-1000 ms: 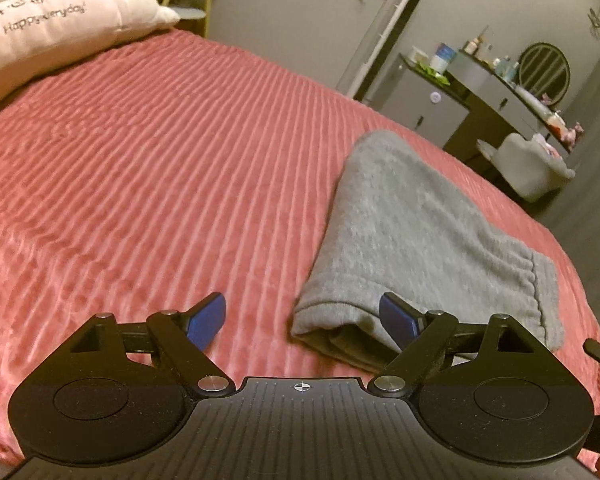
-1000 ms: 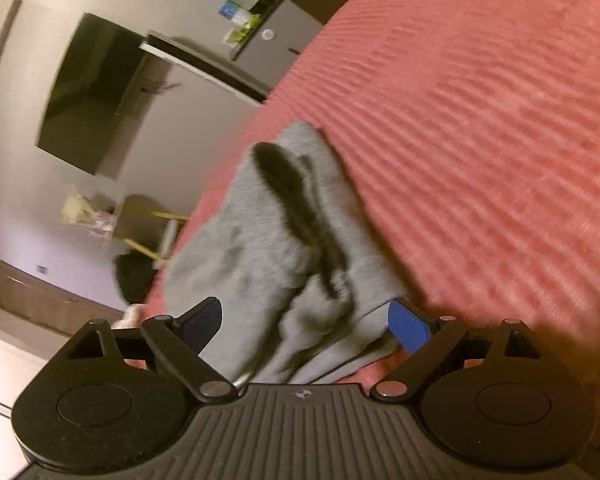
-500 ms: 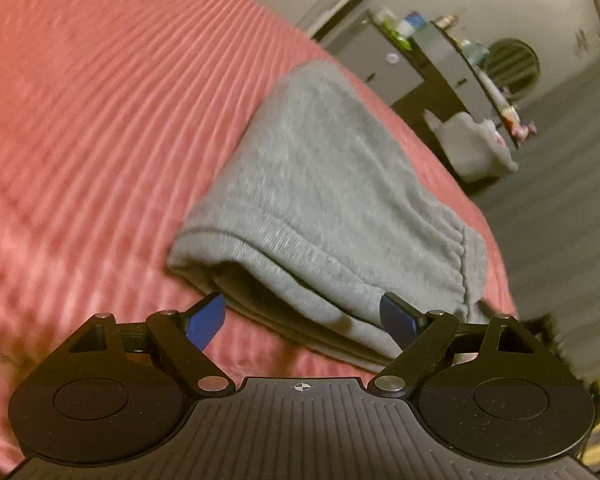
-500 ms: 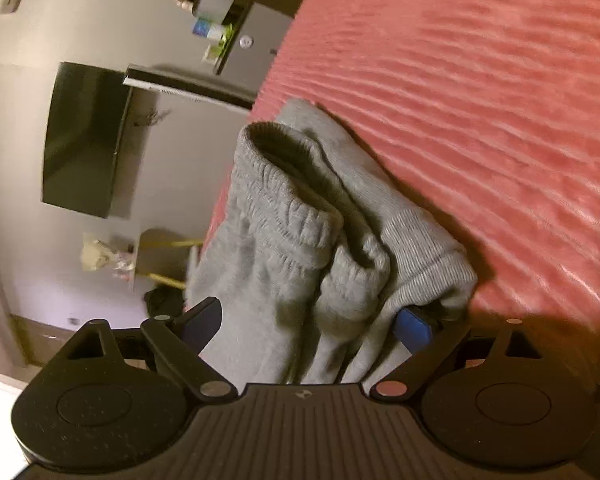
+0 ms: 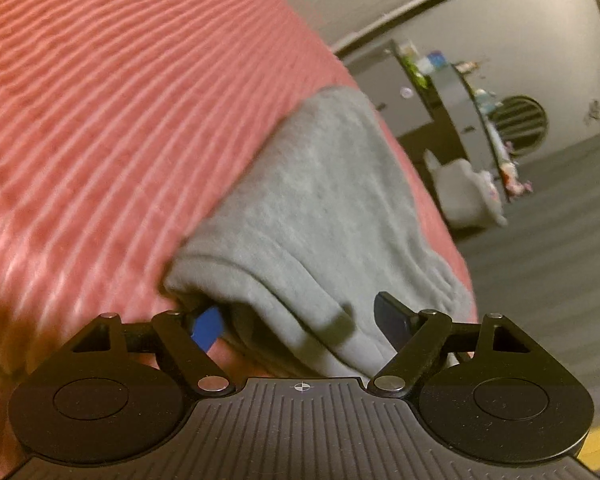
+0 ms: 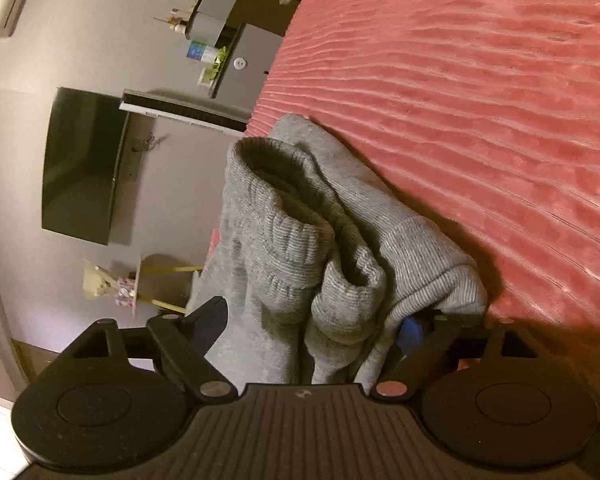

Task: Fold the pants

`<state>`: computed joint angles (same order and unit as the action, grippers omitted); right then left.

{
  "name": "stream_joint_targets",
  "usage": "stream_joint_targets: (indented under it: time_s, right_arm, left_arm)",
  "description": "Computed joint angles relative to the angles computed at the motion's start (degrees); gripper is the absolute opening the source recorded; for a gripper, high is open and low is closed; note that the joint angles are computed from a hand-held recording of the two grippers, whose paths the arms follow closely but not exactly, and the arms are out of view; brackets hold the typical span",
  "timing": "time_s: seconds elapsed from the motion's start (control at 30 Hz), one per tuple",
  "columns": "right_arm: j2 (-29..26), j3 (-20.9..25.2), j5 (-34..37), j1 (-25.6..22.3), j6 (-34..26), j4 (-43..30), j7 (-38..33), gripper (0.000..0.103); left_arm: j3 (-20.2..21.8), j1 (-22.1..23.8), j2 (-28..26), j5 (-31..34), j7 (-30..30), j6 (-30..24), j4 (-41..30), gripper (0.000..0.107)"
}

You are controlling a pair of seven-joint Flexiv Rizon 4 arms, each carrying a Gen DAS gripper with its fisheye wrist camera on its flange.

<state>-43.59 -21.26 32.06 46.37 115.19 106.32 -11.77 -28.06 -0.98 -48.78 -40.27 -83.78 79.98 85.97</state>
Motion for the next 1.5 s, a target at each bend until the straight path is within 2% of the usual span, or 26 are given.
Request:
stream_joint_targets:
  time_s: [0.07,0.1,0.13,0.23,0.3,0.37,0.4,0.43,0.47,0.5,0.57,0.73,0.8,0.9,0.97,1.1,1.13,1.2,1.23,1.27,1.3,1.33,1.37,1.4,1.47,1.5]
  right_arm:
    - [-0.7,0.2,-0.1,-0.4,0.9,-0.3,1.4,0.082]
    - [-0.7,-1.3,1.5,0.9,-0.6,-0.5,0.4,0.058]
    - [-0.9,-1.8,1.5,1.3,-0.7,-0.4,0.1,0.053]
    - [-1.7,-3.2,-2.8,1.7,1.0,1.1,5.0,0.053]
    - [-2.5,-4.4,-8.0,1.5,2.1,2.3,10.1,0.070]
    - [-2.6,-2.7,-6.2,-0.1,1.0,0.1,8.1,0.079]
    - [-2.6,-3.7,-6.0,0.5,-0.5,-0.4,8.4,0.079]
    - [-2.4,-4.2,-3.9,1.1,-2.7,-1.4,6.1,0.078]
    - [-1.9,-6.5,0.1,3.2,-7.5,-2.8,1.1,0.058]
    - [-1.3,-8.1,4.6,4.7,-11.6,-4.1,-5.0,0.051]
    - [-0.7,-7.9,5.3,4.8,-10.8,-4.0,-8.1,0.048]
    - [-1.2,-15.0,0.5,9.5,-10.7,-2.1,-6.2,0.047]
    - [-1.0,-15.7,0.0,9.7,-10.1,-2.2,-6.5,0.047]
    - [-1.1,-18.6,-3.1,10.8,-11.4,-2.4,-6.9,0.047]
    - [-1.6,-21.6,-9.3,11.6,-10.2,-1.2,-3.2,0.047]
    - [-3.6,-24.9,-8.9,13.3,-6.9,-1.8,-5.1,0.047]
    - [-3.9,-24.5,-4.9,13.5,-6.8,-3.0,-9.5,0.047]
    - [-3.0,-21.3,-4.1,11.6,-5.4,-2.6,-11.0,0.047]
    - [-2.1,-18.7,-2.3,10.1,-6.1,-2.8,-13.2,0.047]
    - [-1.0,-14.8,-3.8,7.1,-6.3,-2.6,-12.5,0.047]
    - [0.2,-10.2,-9.1,3.1,-6.2,-1.3,-8.5,0.048]
    - [1.6,-6.4,-17.1,-0.9,-6.9,1.0,-0.8,0.049]
    - [2.5,-2.9,-24.7,-4.9,-6.5,3.0,7.4,0.053]
    - [2.7,0.9,-29.4,-8.9,-3.2,4.5,11.9,0.056]
    - [4.9,8.5,-32.1,-15.8,-1.0,6.4,9.7,0.060]
    - [6.6,11.5,-28.0,-17.1,-2.5,6.7,3.6,0.063]
  left_arm:
    - [3.1,-2.2,-1.2,0.5,-3.3,-0.1,-2.5,0.081]
    - [3.8,-2.6,-1.6,0.5,-4.7,-0.5,-3.4,0.079]
    - [4.1,-2.9,-1.9,0.4,-5.9,-0.1,-3.8,0.076]
    - [7.2,-4.5,-2.5,2.2,-9.4,-0.5,-5.1,0.056]
    - [8.8,-5.4,-3.0,4.2,-10.3,-1.2,-6.4,0.055]
    - [10.7,-6.4,-3.7,5.9,-12.3,-3.3,-8.6,0.055]
    - [11.0,-6.5,-4.1,6.3,-13.1,-3.9,-9.4,0.053]
    - [11.3,-6.6,-4.4,6.9,-13.3,-4.6,-10.3,0.040]
    - [11.2,-6.3,-4.5,7.8,-12.4,-5.3,-10.9,0.033]
    - [10.5,-5.9,-4.1,8.3,-11.2,-4.5,-10.2,0.031]
    - [8.9,-5.2,-3.6,9.8,-7.5,-1.3,-9.6,0.023]
    - [5.7,-4.1,-3.6,11.1,-2.9,2.2,-11.5,0.018]
    - [3.1,-2.6,-3.7,10.8,-0.4,2.8,-11.6,0.017]
    - [4.2,-3.4,-4.0,11.7,1.7,2.4,-13.7,0.016]
    - [2.9,-3.2,-4.2,12.3,4.2,5.0,-14.1,0.015]
    - [-1.1,-1.8,-4.9,15.3,8.4,12.5,-12.5,0.015]
    - [-0.7,-2.1,-5.0,16.6,8.9,13.4,-12.3,0.015]
    - [-0.1,-1.9,-4.5,18.1,8.5,13.8,-10.0,0.016]
    - [1.6,-2.8,-4.0,16.4,8.4,12.9,-8.9,0.016]
    - [5.1,-4.2,-3.6,17.7,4.6,10.3,-8.7,0.017]
    - [9.7,-6.7,-3.0,16.5,2.5,7.4,-8.6,0.019]
    - [13.4,-8.0,-2.7,19.0,-2.9,2.1,-9.6,0.020]
    - [15.2,-8.4,-2.4,19.1,-6.5,-2.8,-10.2,0.022]
    - [15.2,-8.3,-2.0,15.3,-6.5,-4.0,-9.7,0.023]
    - [12.6,-5.8,-0.4,10.9,-5.5,-8.4,-8.6,0.027]
    - [13.8,-5.8,0.6,11.8,-6.9,-11.8,-8.9,0.030]
